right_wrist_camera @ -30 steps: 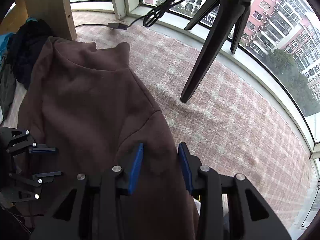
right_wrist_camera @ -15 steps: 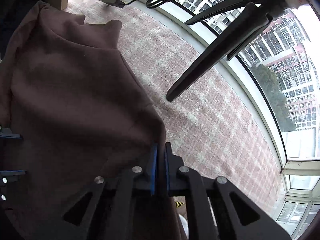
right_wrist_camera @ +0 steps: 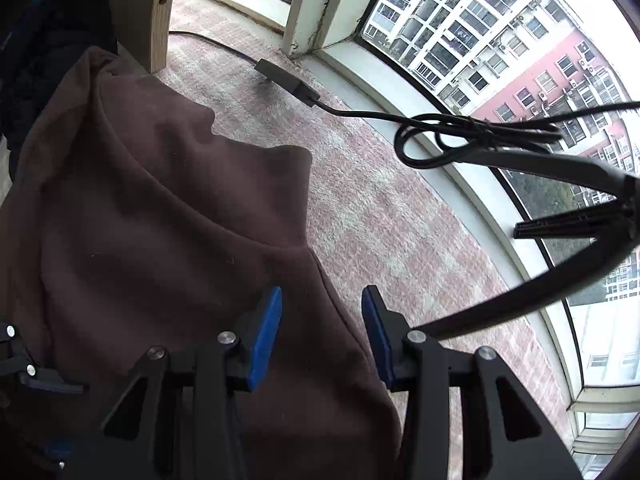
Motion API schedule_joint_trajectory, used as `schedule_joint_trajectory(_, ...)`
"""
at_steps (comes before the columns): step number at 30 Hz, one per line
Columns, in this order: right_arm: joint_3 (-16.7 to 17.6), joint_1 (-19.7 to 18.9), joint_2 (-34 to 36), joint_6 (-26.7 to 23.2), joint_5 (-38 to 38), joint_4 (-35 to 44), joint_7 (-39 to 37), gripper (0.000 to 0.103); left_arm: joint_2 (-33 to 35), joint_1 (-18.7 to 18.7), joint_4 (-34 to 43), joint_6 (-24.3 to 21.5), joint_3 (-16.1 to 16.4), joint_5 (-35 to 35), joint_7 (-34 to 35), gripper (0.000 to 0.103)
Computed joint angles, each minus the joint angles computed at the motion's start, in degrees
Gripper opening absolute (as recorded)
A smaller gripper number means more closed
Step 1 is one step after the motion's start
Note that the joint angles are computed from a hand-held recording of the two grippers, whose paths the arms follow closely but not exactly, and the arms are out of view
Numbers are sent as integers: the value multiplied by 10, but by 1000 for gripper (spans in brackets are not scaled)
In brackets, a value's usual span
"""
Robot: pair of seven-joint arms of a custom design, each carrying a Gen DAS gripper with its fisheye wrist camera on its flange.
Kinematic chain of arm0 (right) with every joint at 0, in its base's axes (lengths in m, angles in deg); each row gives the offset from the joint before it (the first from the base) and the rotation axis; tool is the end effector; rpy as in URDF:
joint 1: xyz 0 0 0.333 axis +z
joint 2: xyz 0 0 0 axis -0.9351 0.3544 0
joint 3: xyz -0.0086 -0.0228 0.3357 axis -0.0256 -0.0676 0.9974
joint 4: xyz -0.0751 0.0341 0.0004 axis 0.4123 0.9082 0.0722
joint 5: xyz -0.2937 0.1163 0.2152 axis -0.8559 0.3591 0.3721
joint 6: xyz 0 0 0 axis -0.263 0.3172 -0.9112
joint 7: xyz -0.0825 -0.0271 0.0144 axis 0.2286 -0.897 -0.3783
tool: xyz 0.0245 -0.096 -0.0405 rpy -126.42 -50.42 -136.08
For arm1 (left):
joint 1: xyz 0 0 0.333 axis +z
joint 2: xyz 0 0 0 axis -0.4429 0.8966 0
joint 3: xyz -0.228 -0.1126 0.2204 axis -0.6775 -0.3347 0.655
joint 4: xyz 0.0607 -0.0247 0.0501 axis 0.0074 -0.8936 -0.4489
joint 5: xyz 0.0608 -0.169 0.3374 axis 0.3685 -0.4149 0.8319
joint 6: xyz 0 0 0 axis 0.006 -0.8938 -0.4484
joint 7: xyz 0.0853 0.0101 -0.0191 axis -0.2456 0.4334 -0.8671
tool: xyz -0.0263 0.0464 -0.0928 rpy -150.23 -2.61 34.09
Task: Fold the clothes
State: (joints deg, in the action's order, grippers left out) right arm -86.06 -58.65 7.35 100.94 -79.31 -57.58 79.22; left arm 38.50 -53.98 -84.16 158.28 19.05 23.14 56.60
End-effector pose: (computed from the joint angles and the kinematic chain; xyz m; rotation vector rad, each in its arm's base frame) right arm 0.5529 0.1045 0.4236 -2.8556 0.6424 -0.4671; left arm 0.3046 -0.3400 0.3957 -2.0052 2.0819 -0.7287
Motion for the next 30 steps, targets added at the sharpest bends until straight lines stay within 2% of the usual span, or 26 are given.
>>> schedule_joint_trajectory(4,2,-2,29,-42,37,35,-23,41,-2,1,-1,2,-4,8,-3,46)
schedule_joint_trajectory(5,2,-5,32,-57,53,44,-36,36,-2,1,-2,2,-5,11,-5,46)
schedule_joint_trajectory(6,2,-7,36,-72,68,52,-47,23,-2,1,-2,2,-6,13,-7,47)
schedule_joint_trajectory(7,2,-9,34,-84,78,55,-57,4,-2,1,-2,3,-7,14,-9,49)
schedule_joint_trajectory(8,2,-8,27,-64,83,44,-69,4,-2,2,-2,4,-8,17,-12,49)
schedule_joint_trajectory(10,5,-6,10,18,105,9,-106,4,-1,3,-2,5,-11,24,-18,52)
schedule_joint_trajectory(13,-5,5,15,42,22,3,-34,4,1,2,3,-3,-15,35,-25,54)
schedule_joint_trajectory(14,-17,16,14,25,-17,8,3,6,2,1,5,-7,-16,35,-25,54)
schedule_joint_trajectory(16,-8,4,-12,-10,-10,4,-8,11,3,-6,5,-9,-11,23,-18,54)
schedule_joint_trajectory(18,-8,-7,-63,-40,37,-10,-56,16,2,-15,6,-14,-4,-1,-3,53)
schedule_joint_trajectory(19,-14,-15,-94,-64,67,-14,-84,23,1,-19,8,-21,-1,-13,3,52)
schedule_joint_trajectory(20,-22,-24,-128,-86,92,-23,-106,33,0,-22,11,-30,-2,-21,7,52)
schedule_joint_trajectory(22,-45,-48,-183,-149,135,-16,-128,44,-8,-25,21,-56,-9,-25,7,51)
schedule_joint_trajectory(24,-76,-87,-217,-215,161,11,-131,45,-20,-28,34,-86,-19,-18,0,52)
schedule_joint_trajectory(26,-106,-140,-243,-246,168,24,-115,45,-28,-32,51,-116,-28,-11,-5,52)
schedule_joint_trajectory(30,-185,-254,-226,-283,178,67,-91,45,-12,-37,112,-179,-41,7,-3,52)
